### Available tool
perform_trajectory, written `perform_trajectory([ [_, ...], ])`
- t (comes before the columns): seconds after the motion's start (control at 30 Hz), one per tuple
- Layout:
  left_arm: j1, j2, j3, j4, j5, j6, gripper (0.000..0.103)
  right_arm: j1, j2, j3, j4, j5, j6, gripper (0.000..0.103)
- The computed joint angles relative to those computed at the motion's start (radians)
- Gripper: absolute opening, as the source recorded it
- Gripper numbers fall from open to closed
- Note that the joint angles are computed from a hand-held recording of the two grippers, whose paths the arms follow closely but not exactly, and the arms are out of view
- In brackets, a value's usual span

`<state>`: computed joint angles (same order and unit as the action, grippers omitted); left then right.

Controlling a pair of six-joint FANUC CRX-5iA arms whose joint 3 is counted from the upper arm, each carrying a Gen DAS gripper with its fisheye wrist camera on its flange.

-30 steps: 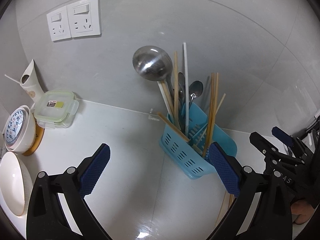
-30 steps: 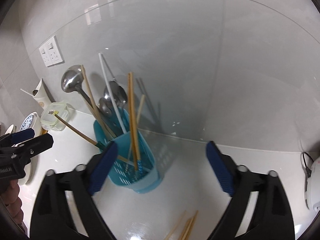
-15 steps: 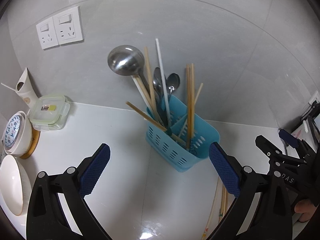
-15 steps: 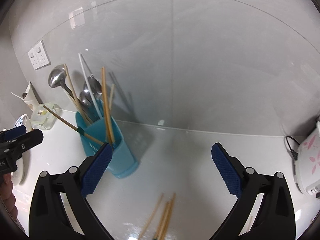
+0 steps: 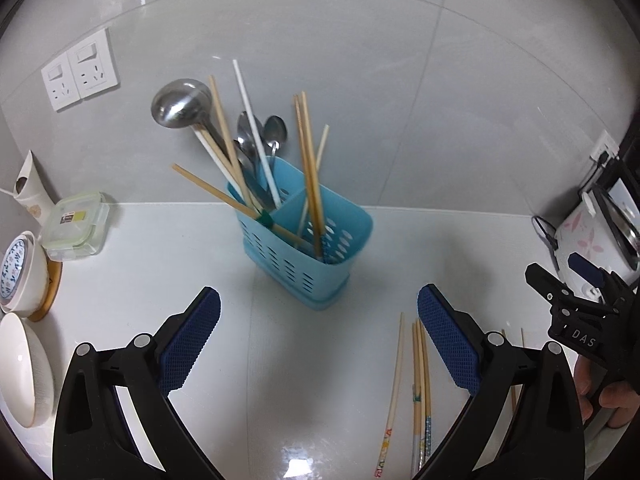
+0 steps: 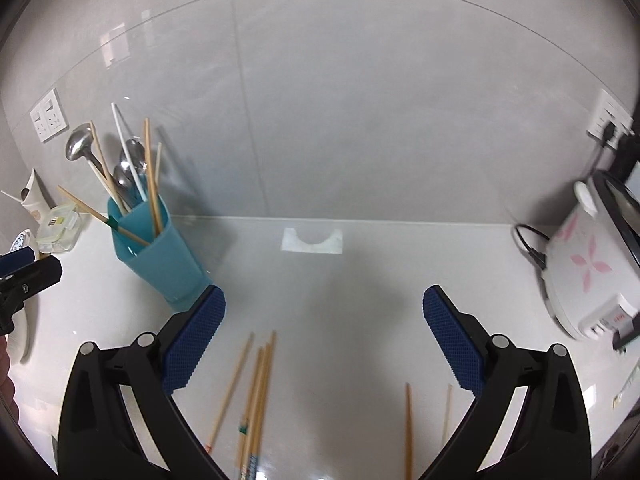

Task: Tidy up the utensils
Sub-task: 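Move both open tools back down over the remaining chopsticks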

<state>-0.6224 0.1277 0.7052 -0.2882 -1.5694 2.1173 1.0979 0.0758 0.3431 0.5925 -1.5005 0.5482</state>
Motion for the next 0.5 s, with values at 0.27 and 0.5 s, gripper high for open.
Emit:
perform_trajectory([
  [0.27, -0.054, -0.002, -0.088, 0.028, 0.033, 0.019, 0.097, 0.034, -0.118, -0.152, -0.014, -0.053, -0.086, 0.095],
  [0.5, -0.082, -0.012, -0.200, 0.066, 0.084, 0.017, 0.097, 0.065, -0.206, -0.277, -0.062, -0.096, -0.147, 0.095],
])
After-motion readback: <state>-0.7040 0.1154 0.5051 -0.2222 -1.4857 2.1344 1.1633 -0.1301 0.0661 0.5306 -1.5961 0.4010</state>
